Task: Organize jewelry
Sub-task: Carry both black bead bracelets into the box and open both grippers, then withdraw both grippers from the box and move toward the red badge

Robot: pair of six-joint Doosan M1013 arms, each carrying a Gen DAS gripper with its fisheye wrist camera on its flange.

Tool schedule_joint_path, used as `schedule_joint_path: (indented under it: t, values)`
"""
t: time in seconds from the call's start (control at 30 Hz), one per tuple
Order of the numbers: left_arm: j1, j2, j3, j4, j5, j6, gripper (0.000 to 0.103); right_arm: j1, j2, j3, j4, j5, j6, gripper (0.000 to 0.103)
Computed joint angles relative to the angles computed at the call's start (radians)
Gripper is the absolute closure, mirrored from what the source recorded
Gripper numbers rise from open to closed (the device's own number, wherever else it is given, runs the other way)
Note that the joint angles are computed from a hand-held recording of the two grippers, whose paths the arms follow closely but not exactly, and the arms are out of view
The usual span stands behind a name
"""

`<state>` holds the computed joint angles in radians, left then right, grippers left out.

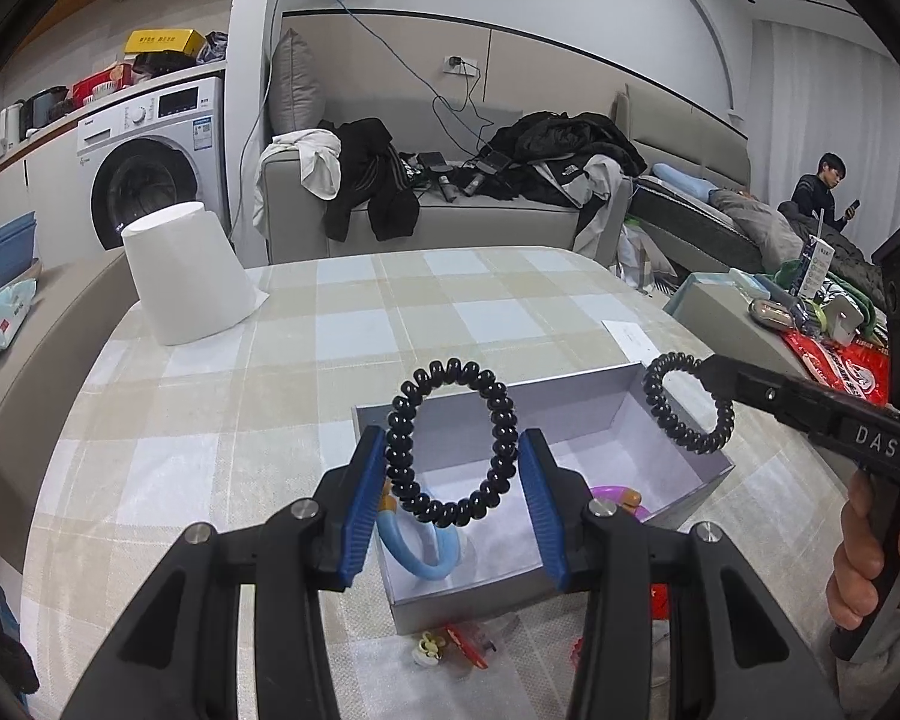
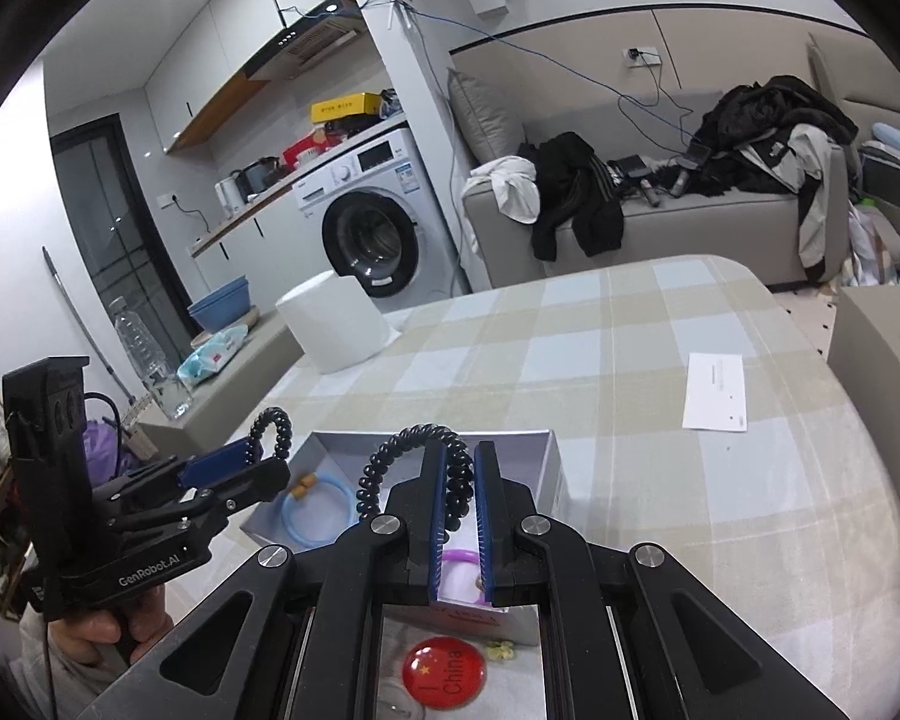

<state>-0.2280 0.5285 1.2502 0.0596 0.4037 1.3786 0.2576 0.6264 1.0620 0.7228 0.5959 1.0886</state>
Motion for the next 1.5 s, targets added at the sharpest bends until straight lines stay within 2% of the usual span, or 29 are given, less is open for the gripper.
schedule_joint_path:
  t: [0.1, 0.47, 0.9, 1.07, 1.1, 1.17, 1.2, 1.23, 1.27, 1.3, 1.37, 1.43, 1.5]
  values:
    - [0.001, 0.005, -0.006, -0.016, 0.012, 0.010, 0.064, 0.011, 0.005, -0.003, -0.063, -0.005, 0.028, 0.095]
    - [-0.006, 0.010, -0.009, -0.006, 0.030, 0.026, 0.064, 0.020, 0.019, -0.018, -0.161, 0.012, 0.111, 0.095]
    - [-0.007, 0.014, -0.015, -0.010, 0.047, 0.035, 0.064, 0.022, 0.019, -0.018, -0.169, 0.017, 0.105, 0.095]
    - [-0.007, 0.014, -0.017, -0.005, 0.054, 0.029, 0.062, 0.021, 0.016, -0.016, -0.163, 0.015, 0.110, 0.092]
    - [-0.006, 0.013, -0.016, -0.014, 0.052, 0.036, 0.061, 0.021, 0.015, -0.016, -0.162, 0.017, 0.108, 0.089]
    - [-0.007, 0.011, -0.015, -0.015, 0.054, 0.036, 0.058, 0.019, 0.010, -0.007, -0.139, 0.007, 0.092, 0.076]
    - [-0.007, 0.010, -0.014, -0.020, 0.051, 0.041, 0.058, 0.018, 0.007, -0.001, -0.123, 0.000, 0.079, 0.063]
    - [-0.006, 0.008, -0.012, -0.025, 0.048, 0.047, 0.057, 0.017, 0.003, 0.006, -0.108, -0.010, 0.066, 0.054]
    - [-0.006, 0.006, -0.009, -0.030, 0.044, 0.052, 0.052, 0.017, -0.001, 0.012, -0.105, -0.021, 0.061, 0.053]
    - [-0.007, 0.002, -0.005, -0.033, 0.039, 0.058, 0.042, 0.017, -0.003, 0.013, -0.108, -0.023, 0.060, 0.048]
    - [-0.009, -0.006, 0.006, -0.015, 0.024, 0.043, 0.028, 0.017, -0.007, 0.016, -0.106, -0.026, 0.052, 0.035]
    - [-0.011, -0.017, 0.022, 0.016, 0.001, 0.012, 0.018, 0.017, -0.012, 0.023, -0.098, -0.028, 0.039, 0.017]
    - [-0.013, -0.026, 0.036, 0.055, -0.014, -0.039, 0.007, 0.018, -0.018, 0.029, -0.109, -0.024, 0.034, 0.007]
